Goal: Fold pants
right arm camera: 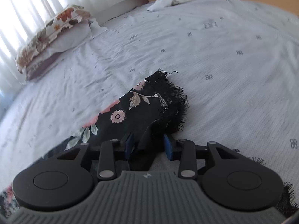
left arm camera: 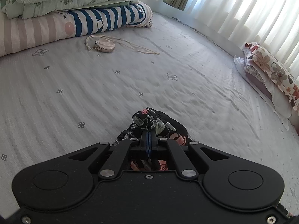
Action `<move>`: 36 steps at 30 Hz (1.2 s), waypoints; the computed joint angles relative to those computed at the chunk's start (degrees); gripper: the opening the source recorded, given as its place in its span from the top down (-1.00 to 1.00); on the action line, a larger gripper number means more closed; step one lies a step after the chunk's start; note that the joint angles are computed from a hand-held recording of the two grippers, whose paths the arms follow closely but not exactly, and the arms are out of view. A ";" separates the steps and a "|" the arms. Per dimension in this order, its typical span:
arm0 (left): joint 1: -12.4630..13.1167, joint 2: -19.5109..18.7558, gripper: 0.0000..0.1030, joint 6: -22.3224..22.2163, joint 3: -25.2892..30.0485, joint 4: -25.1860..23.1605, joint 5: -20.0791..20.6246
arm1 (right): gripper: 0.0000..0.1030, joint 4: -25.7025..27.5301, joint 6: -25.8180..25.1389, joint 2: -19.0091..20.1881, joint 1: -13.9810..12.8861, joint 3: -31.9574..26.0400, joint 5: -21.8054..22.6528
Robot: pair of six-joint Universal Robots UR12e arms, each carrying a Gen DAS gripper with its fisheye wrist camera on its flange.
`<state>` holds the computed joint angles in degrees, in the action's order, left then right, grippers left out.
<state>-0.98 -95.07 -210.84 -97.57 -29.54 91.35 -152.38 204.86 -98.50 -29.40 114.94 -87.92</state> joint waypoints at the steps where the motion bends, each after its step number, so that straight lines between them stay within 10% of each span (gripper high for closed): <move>1: 0.03 -0.06 0.97 -0.14 -0.01 0.08 -0.18 | 0.94 0.69 1.07 0.04 0.32 -0.30 -0.85; 16: 2.12 3.79 0.97 1.35 -0.82 4.44 -5.60 | 0.95 -6.80 13.27 -11.44 -5.89 4.54 7.63; 28: 5.68 11.92 0.97 3.83 -9.54 1.85 -7.77 | 0.95 6.93 6.83 -24.92 -15.20 12.04 15.97; 36: 5.78 14.47 0.97 4.93 -14.14 -0.78 -4.94 | 0.94 13.36 1.56 -27.92 -15.49 14.27 13.39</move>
<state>4.80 -80.60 -205.91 -111.70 -30.32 86.41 -139.02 206.42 -126.42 -44.89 129.21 -74.53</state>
